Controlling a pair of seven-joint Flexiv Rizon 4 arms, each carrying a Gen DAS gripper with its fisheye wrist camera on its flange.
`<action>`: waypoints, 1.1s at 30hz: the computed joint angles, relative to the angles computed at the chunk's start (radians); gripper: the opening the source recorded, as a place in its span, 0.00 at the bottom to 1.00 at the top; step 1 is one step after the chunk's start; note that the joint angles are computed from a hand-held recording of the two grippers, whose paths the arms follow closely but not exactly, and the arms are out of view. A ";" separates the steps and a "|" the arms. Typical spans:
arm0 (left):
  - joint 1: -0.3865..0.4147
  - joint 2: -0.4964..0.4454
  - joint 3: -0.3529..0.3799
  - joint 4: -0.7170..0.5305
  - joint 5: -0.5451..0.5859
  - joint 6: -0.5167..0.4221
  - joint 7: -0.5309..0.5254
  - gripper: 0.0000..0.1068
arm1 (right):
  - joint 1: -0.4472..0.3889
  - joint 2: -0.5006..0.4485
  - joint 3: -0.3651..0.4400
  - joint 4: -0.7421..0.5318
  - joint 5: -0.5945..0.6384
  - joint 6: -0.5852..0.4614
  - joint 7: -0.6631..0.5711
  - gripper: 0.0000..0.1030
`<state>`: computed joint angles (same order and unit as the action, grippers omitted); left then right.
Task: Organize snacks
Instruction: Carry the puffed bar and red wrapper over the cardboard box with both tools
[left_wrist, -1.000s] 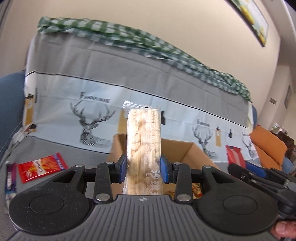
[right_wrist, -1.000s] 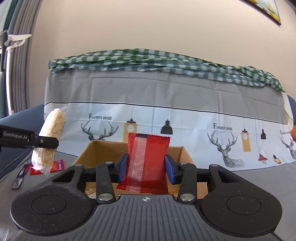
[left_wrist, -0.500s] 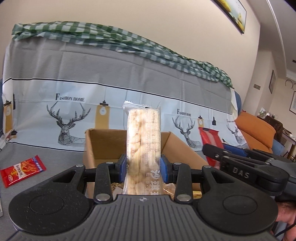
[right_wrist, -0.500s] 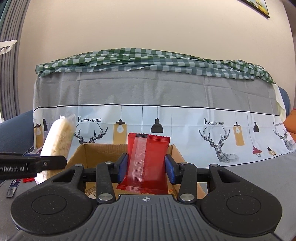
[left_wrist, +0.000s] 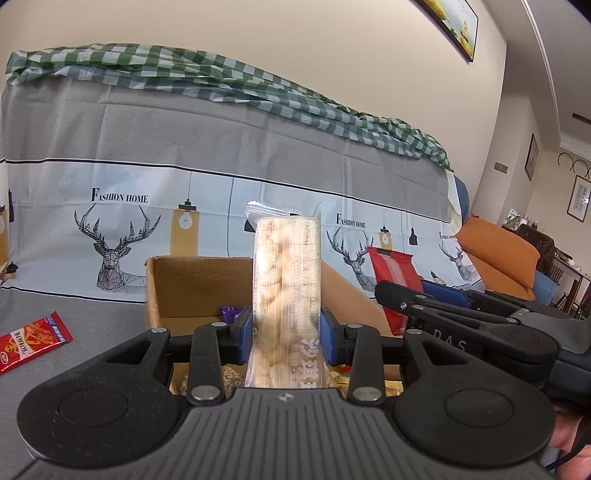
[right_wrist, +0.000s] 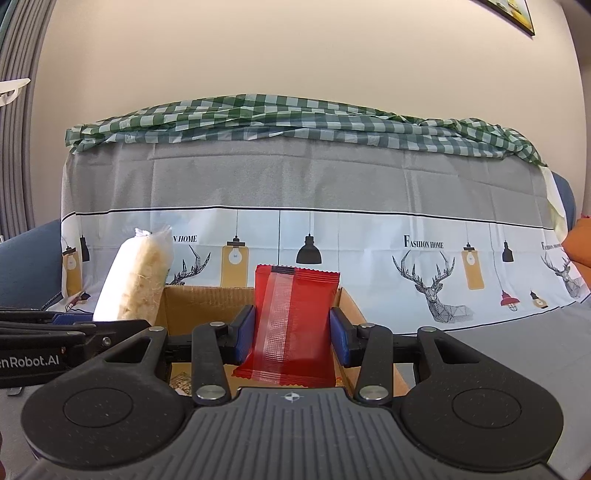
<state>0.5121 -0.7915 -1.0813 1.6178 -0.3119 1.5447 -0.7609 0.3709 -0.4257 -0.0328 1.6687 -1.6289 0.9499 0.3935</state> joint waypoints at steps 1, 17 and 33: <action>-0.002 -0.001 0.000 -0.001 0.000 -0.001 0.001 0.37 | 0.001 0.000 0.000 0.000 0.000 -0.002 -0.001 0.43; -0.013 -0.011 -0.010 -0.004 0.005 -0.004 0.009 0.37 | 0.002 -0.003 -0.001 -0.004 -0.006 -0.002 0.006 0.43; -0.017 -0.020 -0.016 -0.010 0.005 0.001 0.012 0.37 | 0.005 0.001 0.001 0.000 -0.019 -0.023 0.025 0.43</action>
